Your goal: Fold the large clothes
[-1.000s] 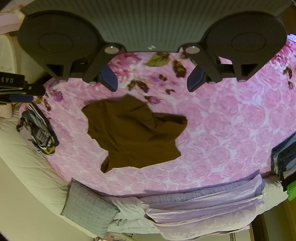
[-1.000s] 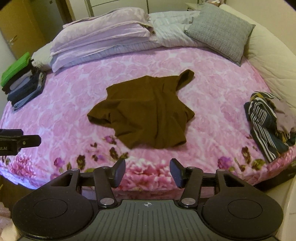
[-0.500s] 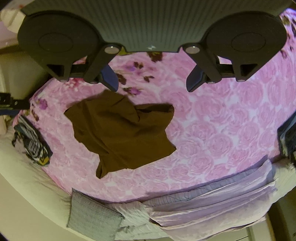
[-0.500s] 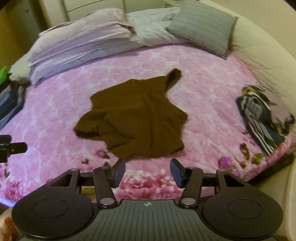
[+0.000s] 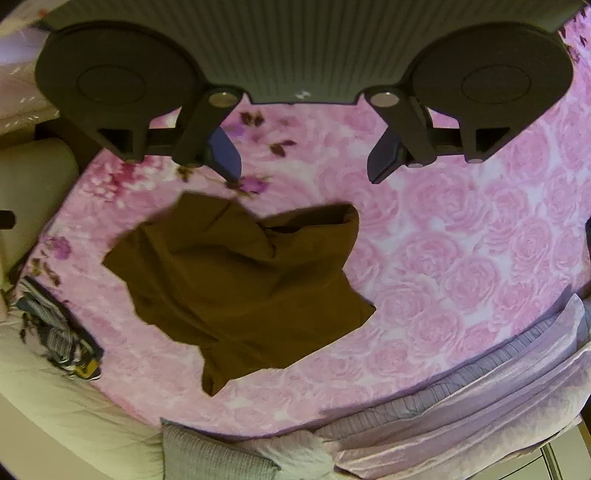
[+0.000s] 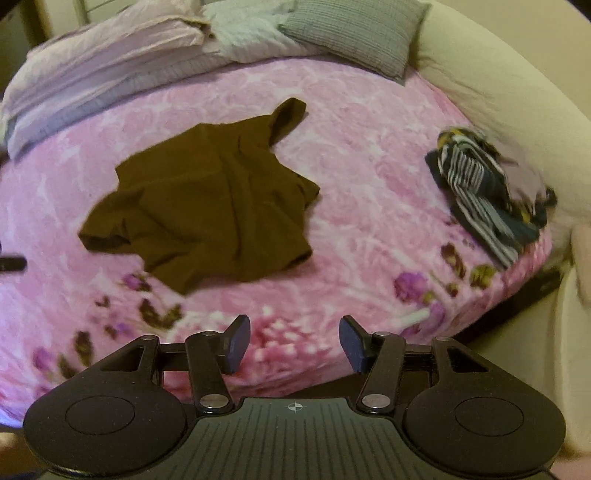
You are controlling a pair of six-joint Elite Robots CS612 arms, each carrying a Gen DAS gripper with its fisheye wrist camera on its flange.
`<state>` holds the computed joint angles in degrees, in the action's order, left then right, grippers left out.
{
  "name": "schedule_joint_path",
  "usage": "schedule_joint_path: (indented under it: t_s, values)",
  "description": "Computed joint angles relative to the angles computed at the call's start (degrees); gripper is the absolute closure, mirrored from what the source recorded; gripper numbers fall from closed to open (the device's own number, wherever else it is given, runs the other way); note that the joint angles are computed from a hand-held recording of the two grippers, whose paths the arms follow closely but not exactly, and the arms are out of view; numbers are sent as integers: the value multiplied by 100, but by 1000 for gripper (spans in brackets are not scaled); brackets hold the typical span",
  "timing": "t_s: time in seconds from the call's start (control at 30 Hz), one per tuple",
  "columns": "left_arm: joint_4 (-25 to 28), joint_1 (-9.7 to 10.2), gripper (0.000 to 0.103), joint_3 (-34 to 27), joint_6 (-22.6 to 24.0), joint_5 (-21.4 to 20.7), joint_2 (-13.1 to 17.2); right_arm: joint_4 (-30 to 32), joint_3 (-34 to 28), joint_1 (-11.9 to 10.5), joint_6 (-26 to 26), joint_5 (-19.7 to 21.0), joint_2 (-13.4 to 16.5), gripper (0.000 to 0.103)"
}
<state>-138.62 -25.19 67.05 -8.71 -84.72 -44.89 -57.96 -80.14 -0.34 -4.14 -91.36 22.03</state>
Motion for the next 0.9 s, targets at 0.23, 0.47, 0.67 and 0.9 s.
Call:
schedule_joint_path:
  t_s: [0.23,0.47,0.67,0.9]
  values:
    - [-113,-10,33,-303,229,429,446,-971,-45,-54,-1965,-45,449,52]
    - [-143,-15,34,-661,534,822,911,-1674,143,-115,-4014,221,856,52]
    - [-332,6,34,-767,793,928,1157,-2599,270,-85,-5379,-166,1258,52]
    - [-663,22,35,-915,1160,1014,1415,-3247,329,-169,-5983,201,1459,68]
